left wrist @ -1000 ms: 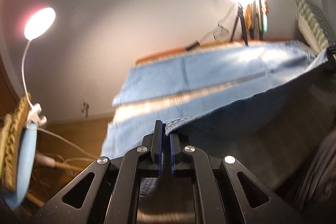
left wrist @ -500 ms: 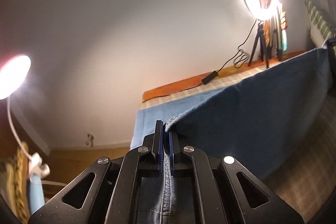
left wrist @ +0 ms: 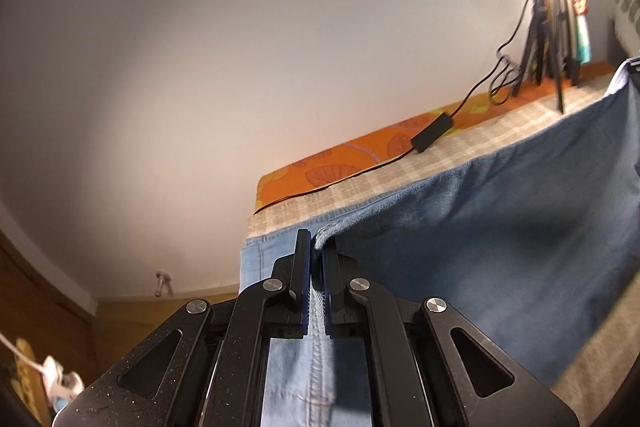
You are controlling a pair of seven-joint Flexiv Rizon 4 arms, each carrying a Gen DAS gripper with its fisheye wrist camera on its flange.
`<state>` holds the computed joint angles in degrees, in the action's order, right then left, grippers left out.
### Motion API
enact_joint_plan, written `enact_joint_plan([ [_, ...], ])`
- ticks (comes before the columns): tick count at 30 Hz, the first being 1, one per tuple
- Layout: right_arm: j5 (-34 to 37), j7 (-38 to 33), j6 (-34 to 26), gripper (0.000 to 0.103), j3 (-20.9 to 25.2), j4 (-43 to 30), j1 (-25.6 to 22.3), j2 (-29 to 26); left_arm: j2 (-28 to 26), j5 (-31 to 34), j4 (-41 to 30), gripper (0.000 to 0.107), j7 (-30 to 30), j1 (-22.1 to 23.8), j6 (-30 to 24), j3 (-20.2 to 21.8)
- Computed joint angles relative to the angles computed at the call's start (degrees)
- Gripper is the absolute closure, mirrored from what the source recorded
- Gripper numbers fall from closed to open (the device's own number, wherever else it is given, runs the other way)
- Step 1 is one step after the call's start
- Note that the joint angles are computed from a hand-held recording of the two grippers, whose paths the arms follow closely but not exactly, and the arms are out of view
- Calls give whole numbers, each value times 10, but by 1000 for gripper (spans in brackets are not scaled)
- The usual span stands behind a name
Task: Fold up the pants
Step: 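Lift the hem with both grippers and fold it over toward the waistband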
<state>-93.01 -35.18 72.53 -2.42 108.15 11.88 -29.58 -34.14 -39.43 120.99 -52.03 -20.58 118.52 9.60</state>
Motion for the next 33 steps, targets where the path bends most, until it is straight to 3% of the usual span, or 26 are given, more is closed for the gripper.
enact_joint_plan([
  [3, 39, -36, -9, 103, -7, -28, 10, -37, -28, -19, -42, 104, 12, -4, -39, 13],
  [11, 142, -107, -6, 103, -43, -74, 43, -105, -101, -23, -122, 103, 13, -57, -153, 102],
  [15, 184, -139, -7, 103, -59, -88, 62, -130, -121, -8, -158, 95, -10, -51, -237, 118],
  [17, 204, -152, -10, 102, -67, -89, 72, -138, -124, 2, -160, 88, -26, -51, -242, 122],
  [19, 184, -140, 14, 102, -88, -93, 81, -147, -122, 8, -161, 55, -50, -60, -254, 140],
  [21, 183, -137, 14, 102, -97, -91, 88, -148, -113, 13, -152, 43, -78, -68, -253, 157],
  [22, 184, -136, 15, 102, -98, -90, 90, -148, -101, 19, -143, 43, -78, -55, -240, 144],
  [25, 195, -139, 17, 102, -99, -87, 91, -145, -36, 50, -81, 43, -80, 35, -167, 44],
  [28, 191, -133, 21, 102, -104, -84, 96, -144, 16, 116, -13, 44, -93, 85, -125, 1],
  [32, 199, -120, 29, 102, -106, -87, 96, -149, 31, 164, 16, 44, -68, 70, -176, 27],
  [33, 199, -118, 31, 102, -108, -87, 97, -149, 30, 173, 16, 44, -66, 49, -192, 50],
])
